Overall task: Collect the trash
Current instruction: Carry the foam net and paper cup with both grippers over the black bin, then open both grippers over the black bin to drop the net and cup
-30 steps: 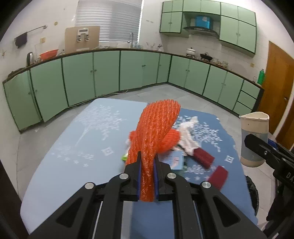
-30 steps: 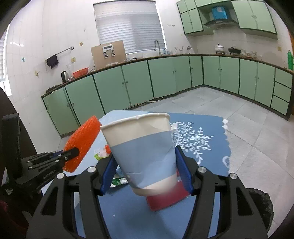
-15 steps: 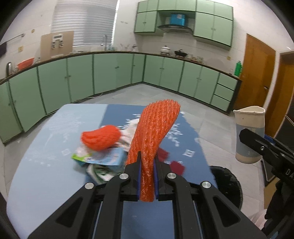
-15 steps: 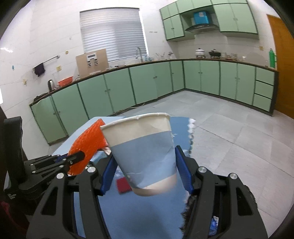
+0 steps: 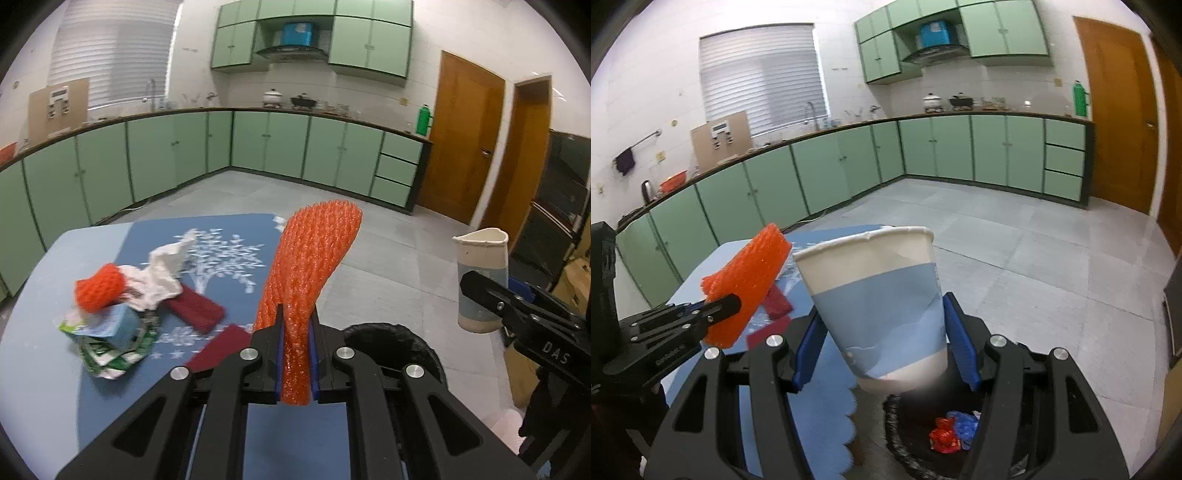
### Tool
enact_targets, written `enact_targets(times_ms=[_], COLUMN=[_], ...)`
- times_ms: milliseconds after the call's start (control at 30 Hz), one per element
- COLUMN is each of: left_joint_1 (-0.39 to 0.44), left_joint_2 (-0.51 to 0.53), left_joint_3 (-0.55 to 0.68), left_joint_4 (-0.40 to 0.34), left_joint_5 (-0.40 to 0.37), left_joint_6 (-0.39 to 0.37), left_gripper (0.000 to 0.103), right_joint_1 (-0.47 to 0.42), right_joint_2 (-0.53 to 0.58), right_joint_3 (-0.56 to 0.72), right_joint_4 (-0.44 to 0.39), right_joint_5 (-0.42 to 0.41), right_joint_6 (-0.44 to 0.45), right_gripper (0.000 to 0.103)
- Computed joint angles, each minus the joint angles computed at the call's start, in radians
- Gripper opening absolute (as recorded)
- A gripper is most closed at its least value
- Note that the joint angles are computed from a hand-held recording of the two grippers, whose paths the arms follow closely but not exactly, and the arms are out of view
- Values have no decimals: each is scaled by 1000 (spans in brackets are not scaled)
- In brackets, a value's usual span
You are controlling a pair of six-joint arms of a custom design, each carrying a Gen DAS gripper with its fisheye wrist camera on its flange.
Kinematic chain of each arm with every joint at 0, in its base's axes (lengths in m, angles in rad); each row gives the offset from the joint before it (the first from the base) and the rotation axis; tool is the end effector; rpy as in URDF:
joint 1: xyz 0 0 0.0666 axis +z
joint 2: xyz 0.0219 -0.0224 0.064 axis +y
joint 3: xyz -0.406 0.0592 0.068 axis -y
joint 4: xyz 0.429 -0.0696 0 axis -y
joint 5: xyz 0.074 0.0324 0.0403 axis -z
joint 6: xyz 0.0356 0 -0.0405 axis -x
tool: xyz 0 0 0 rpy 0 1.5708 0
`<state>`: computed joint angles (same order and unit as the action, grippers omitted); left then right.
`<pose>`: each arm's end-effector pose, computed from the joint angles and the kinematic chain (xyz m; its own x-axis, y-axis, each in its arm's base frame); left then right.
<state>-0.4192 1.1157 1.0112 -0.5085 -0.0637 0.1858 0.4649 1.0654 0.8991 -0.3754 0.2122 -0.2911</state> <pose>0.3850 -0.1695 0.4172 -0.5827 0.0578 -0.8106 0.2554 0.9600 -0.1151 0.3620 0.1727 0.3915 -0.5210 0.0526 -0.8519 -0.1330 0.9809 0.1419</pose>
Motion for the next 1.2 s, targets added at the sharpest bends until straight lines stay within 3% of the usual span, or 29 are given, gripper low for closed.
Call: enact_targets(times_ms=[633,1200], left_joint_1=[-188,-228], left_joint_2=[182,330], left_joint_3=[91,185], left_joint_4=[24,-5], left_joint_5=[25,48], left_joint_6=[3,-12], left_gripper=[10,12], right_joint_1=[-188,-321], right_joint_2=[-90,17], right_joint_3=[-135,-159], right_joint_4=[-15,12], right_joint_5=[-19,-93], right_joint_6=[-19,-12], right_gripper=[60,64])
